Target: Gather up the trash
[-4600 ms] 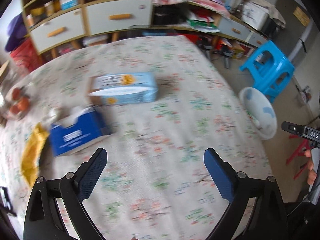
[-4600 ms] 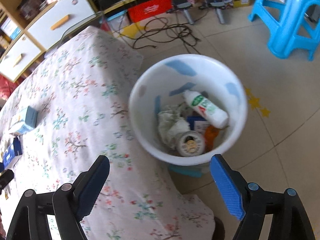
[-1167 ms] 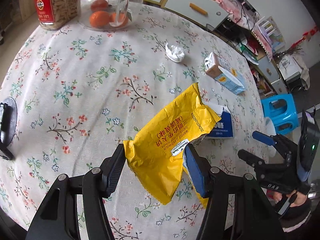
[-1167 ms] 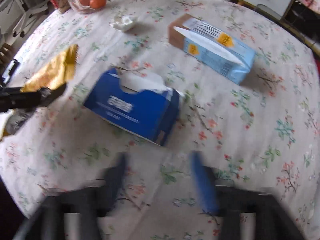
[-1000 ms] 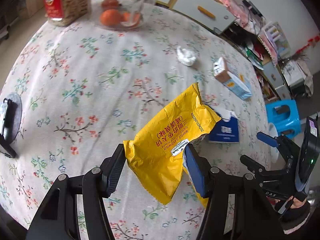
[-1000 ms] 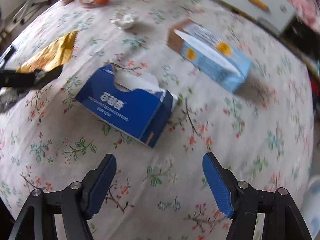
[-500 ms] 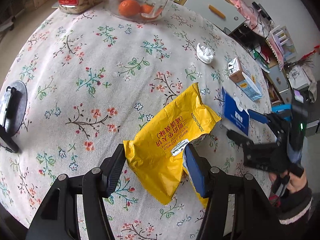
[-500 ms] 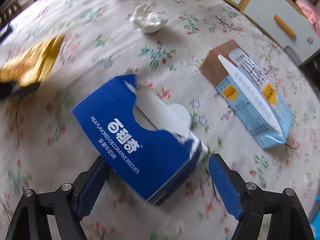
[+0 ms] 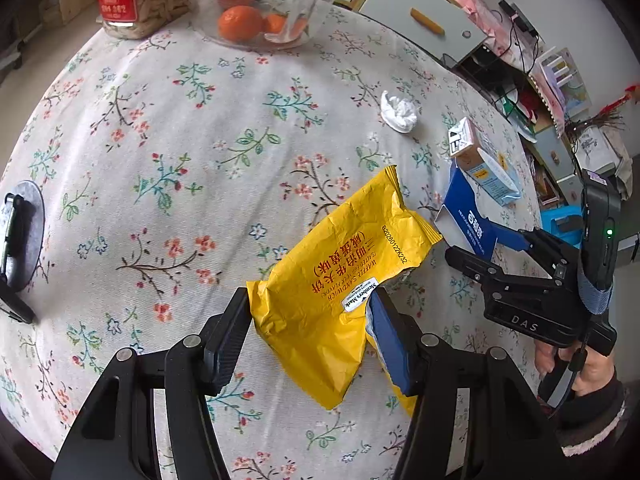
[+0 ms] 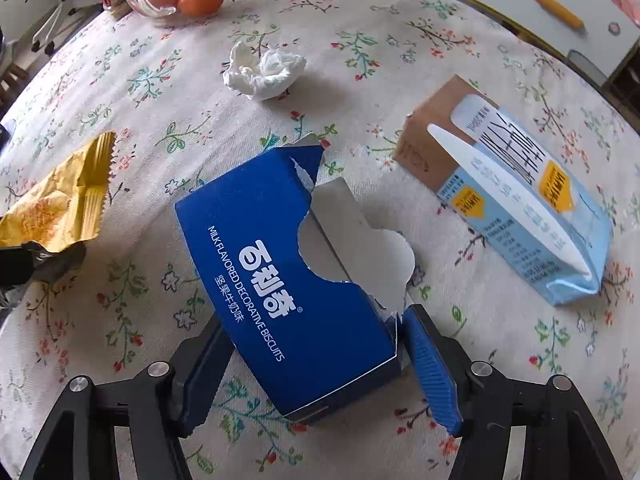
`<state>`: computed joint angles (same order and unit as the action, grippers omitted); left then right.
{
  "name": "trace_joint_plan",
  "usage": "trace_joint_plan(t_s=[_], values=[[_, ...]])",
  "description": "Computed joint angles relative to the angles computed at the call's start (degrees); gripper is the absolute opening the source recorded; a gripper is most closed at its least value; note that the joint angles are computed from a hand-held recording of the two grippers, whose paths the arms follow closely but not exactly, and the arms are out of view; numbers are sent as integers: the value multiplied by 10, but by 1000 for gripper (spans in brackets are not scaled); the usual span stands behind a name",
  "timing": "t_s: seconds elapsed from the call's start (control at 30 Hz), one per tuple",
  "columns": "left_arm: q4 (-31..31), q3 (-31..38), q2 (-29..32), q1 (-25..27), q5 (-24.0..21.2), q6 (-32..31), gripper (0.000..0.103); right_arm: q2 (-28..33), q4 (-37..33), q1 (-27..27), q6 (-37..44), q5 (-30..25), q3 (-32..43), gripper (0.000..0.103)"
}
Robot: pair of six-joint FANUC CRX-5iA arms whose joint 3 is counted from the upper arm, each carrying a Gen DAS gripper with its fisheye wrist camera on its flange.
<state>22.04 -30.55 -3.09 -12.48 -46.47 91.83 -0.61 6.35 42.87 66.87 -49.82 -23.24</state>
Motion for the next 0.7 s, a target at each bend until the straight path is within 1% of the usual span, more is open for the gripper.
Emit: trace_joint_plan(t_s=[0.2,0.37,0.47,0.7], values=[[0,11,2,-17,5,11,63,-31,-8,-7,-31,-21,-5,71],[0,28,13,-45,13,24,63,-71,-20,-28,-61,-49,-16,71],[1,38,21,-62,18,29,63,-102,-10,-39,-84,-59,-34,71],[-5,71,46,-114,31,46,63,-171,5,-99,-133,-88,-72,71]])
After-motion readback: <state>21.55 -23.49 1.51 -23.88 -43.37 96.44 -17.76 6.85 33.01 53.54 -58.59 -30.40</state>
